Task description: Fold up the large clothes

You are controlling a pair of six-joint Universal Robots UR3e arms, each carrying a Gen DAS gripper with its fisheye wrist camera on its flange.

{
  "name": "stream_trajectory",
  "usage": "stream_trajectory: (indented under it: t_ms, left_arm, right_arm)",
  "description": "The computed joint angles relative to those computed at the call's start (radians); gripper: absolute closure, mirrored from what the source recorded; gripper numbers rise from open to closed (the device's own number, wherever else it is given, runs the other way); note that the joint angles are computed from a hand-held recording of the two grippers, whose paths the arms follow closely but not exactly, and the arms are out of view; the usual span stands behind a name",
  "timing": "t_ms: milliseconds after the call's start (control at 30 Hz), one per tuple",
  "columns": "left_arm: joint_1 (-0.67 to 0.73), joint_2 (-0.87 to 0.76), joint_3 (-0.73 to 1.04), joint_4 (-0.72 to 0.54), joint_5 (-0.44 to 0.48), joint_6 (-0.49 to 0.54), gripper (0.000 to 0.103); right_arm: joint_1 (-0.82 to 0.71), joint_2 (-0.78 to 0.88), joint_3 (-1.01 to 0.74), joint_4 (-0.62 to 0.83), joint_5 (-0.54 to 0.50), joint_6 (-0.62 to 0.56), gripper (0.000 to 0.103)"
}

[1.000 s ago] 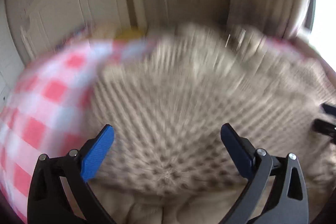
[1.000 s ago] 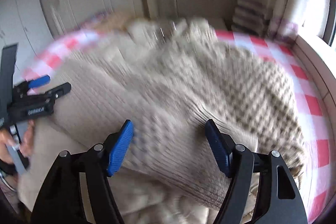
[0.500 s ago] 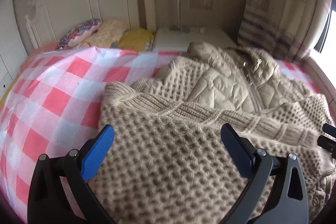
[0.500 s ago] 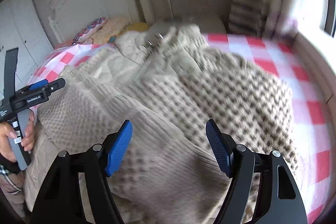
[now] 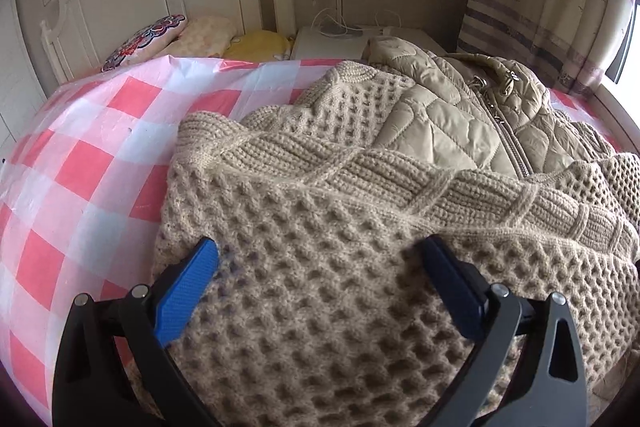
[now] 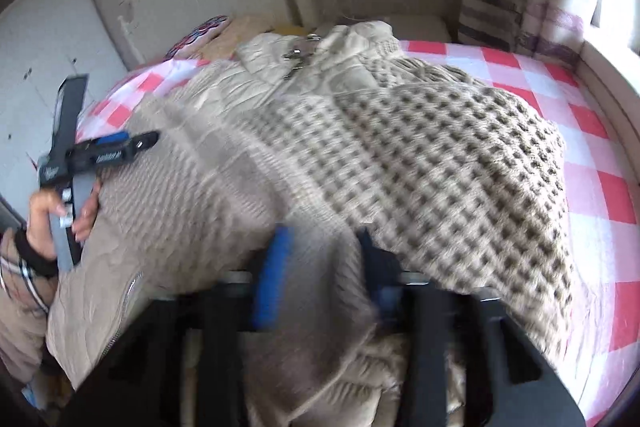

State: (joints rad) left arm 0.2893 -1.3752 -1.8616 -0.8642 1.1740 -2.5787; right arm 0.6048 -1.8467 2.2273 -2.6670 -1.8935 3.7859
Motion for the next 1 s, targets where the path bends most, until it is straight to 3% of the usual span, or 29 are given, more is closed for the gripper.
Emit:
stream_trajectory:
  t_ms: [133,267,333,433,467,500,567,600,633,667,700,733,800,833,900,1000]
  left_arm:
    - [0.004,0.031,-0.024,0.023,0.003,-0.003,0.002]
    - [0.056,0.130,-0.101,0.108,-0.048,-0.023,0.002]
    - [0.132,0.211,-0.134,0.128,-0.146,-0.050,0.002]
    - [0.179,0.255,-0.124,0.143,-0.213,-0.139,0.002]
    - [0.182,0.260,-0.111,0.128,-0.229,-0.166,0.002]
    - [0.172,0.256,-0.099,0.114,-0.230,-0.179,0.002]
    - [0.103,0.214,-0.082,0.124,-0.158,-0.180,0.002]
    - [0.038,0.169,-0.083,0.166,-0.073,-0.176,0.002]
    - [-0.028,0.114,-0.090,0.225,0.025,-0.169,0.002]
    - [-0.074,0.070,-0.091,0.255,0.098,-0.159,0.002]
    - [-0.125,0.009,-0.065,0.242,0.174,-0.147,0.002]
    - [-0.134,-0.032,-0.018,0.159,0.189,-0.126,0.002]
    - [-0.072,-0.016,0.002,0.109,0.102,-0.143,0.002]
    - [-0.057,-0.003,-0.001,0.120,0.092,-0.154,0.002]
    - [-0.015,0.044,-0.025,0.177,0.054,-0.183,0.002]
    - [0.005,0.079,-0.057,0.220,0.012,-0.189,0.002]
  right_arm:
    - [0.120,0.077,-0.055,0.006,-0.169,0.046,0.094]
    - [0.284,0.180,-0.260,0.177,-0.450,0.053,0.094]
    - [0.329,0.216,-0.369,0.243,-0.562,-0.010,0.094]
    - [0.303,0.258,-0.505,0.290,-0.623,-0.152,0.094]
    - [0.287,0.264,-0.524,0.294,-0.628,-0.183,0.094]
    - [0.239,0.250,-0.521,0.291,-0.570,-0.231,0.094]
    - [0.081,0.174,-0.457,0.340,-0.314,-0.261,0.094]
    - [0.022,0.157,-0.395,0.311,-0.258,-0.243,0.091]
    - [-0.021,0.154,-0.338,0.284,-0.231,-0.222,0.082]
    - [-0.055,0.157,-0.299,0.288,-0.211,-0.201,0.058]
    - [-0.092,0.147,-0.238,0.275,-0.188,-0.173,0.048]
    - [-0.104,0.105,-0.146,0.179,-0.181,-0.141,0.041]
    - [-0.129,-0.011,-0.022,0.063,-0.120,-0.092,0.038]
    - [-0.111,-0.046,-0.004,0.048,-0.144,-0.055,0.038]
    - [-0.033,-0.060,-0.006,-0.011,-0.228,-0.019,0.038]
    - [0.028,0.003,-0.062,-0.051,-0.216,-0.052,0.038]
